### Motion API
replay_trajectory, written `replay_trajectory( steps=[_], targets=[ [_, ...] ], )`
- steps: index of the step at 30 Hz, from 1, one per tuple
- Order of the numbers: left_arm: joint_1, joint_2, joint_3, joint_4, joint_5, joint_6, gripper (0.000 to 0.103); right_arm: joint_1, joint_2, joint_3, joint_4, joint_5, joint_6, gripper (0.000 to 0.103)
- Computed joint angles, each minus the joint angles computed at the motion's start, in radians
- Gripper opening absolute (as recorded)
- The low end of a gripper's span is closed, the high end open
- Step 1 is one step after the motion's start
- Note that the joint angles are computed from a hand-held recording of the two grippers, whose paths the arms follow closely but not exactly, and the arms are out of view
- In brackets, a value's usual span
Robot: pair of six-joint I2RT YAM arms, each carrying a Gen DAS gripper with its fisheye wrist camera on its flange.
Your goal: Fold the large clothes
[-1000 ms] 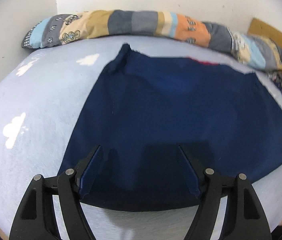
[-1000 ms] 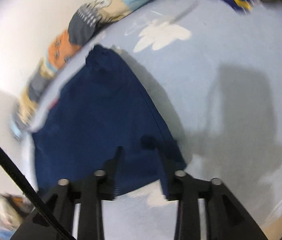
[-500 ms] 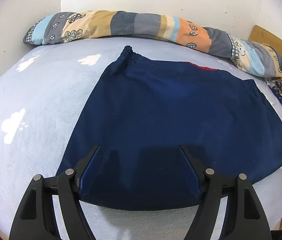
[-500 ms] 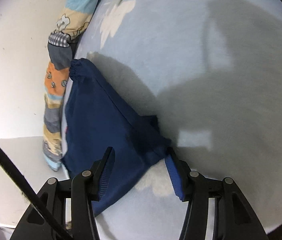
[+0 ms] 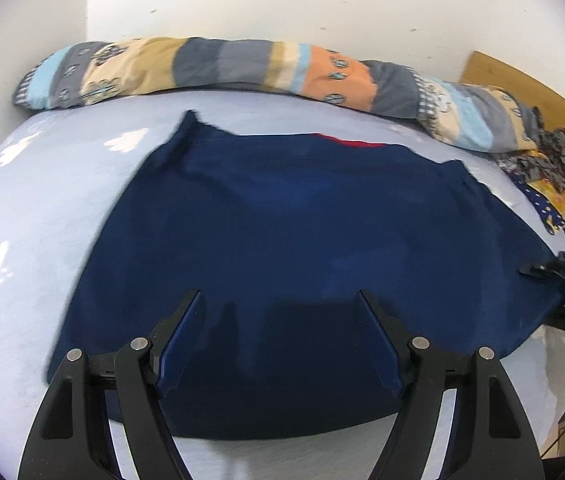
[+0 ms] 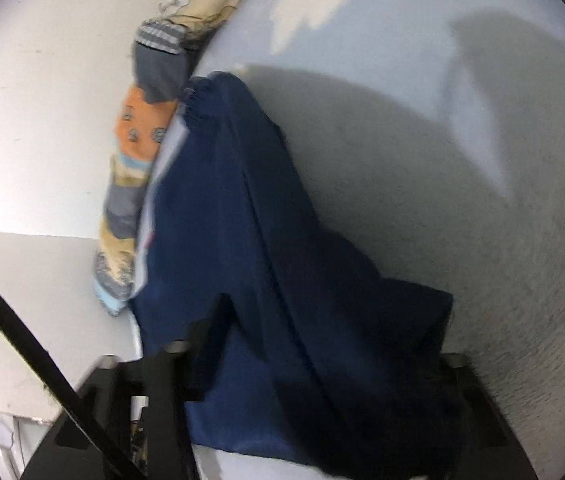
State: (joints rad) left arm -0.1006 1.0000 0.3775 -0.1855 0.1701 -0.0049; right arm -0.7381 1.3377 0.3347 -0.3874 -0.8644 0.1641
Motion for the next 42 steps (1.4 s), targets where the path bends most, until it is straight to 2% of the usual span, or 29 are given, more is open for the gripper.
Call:
replay_trajectory(
  steps=[1,2,4,7,9,12,13,15,19,20,24,26,29,30,32,33,42],
  targets=[
    [-0.038,0.012,-0.003,0.019,-0.016,-0.02,0.076,0.015,-0.022,0.004,-0.006,0.008,0.015,0.039],
    [-0.072,0.027,-0.005,0.036,-0.027,-0.039,0.076,0.035,-0.044,0.01,-0.017,0.015,0.021,0.027],
    [-0.171,0.068,-0.009,0.084,-0.065,-0.079,0.076,0.075,-0.154,0.009,-0.054,0.047,0.042,0.021],
    [-0.33,0.109,-0.031,0.182,-0.175,-0.129,0.078,0.101,-0.243,0.009,-0.091,0.056,0.072,0.019],
    [-0.426,0.154,-0.052,0.276,-0.272,-0.163,0.083,0.084,-0.248,0.007,-0.108,0.037,0.068,0.019],
    [-0.531,0.379,-0.038,0.419,-0.41,-0.159,0.085,0.05,-0.22,0.012,-0.129,0.013,0.024,0.019],
    [-0.542,0.418,-0.039,0.45,-0.43,-0.158,0.085,0.047,-0.212,0.015,-0.131,0.007,0.02,0.019],
    [-0.533,0.427,-0.021,0.434,-0.421,-0.16,0.085,0.048,-0.201,0.015,-0.124,0.001,0.019,0.019],
    [-0.532,0.348,-0.04,0.412,-0.421,-0.173,0.085,0.045,-0.194,0.026,-0.133,-0.012,0.011,0.019],
    [-0.54,0.333,-0.043,0.411,-0.429,-0.179,0.085,0.043,-0.195,0.029,-0.138,-0.014,0.01,0.019],
    [-0.573,0.429,-0.009,0.399,-0.474,-0.186,0.088,0.048,-0.216,0.028,-0.143,-0.018,0.034,0.019],
    [-0.569,0.399,0.006,0.353,-0.475,-0.193,0.088,0.057,-0.228,0.029,-0.15,-0.014,0.05,0.019],
    [-0.596,0.313,-0.042,0.405,-0.545,-0.195,0.088,0.035,-0.214,0.037,-0.171,-0.025,0.026,0.019],
    [-0.596,0.327,-0.032,0.398,-0.551,-0.196,0.089,0.029,-0.205,0.037,-0.169,-0.029,0.025,0.019],
    [-0.582,0.41,0.002,0.361,-0.509,-0.208,0.092,0.033,-0.204,0.036,-0.164,-0.024,0.031,0.019],
    [-0.578,0.434,-0.003,0.379,-0.501,-0.217,0.092,0.036,-0.208,0.035,-0.162,-0.022,0.036,0.019],
    [-0.6,0.319,0.012,0.282,-0.509,-0.219,0.092,0.033,-0.21,0.039,-0.158,-0.034,0.048,0.019]
  ],
)
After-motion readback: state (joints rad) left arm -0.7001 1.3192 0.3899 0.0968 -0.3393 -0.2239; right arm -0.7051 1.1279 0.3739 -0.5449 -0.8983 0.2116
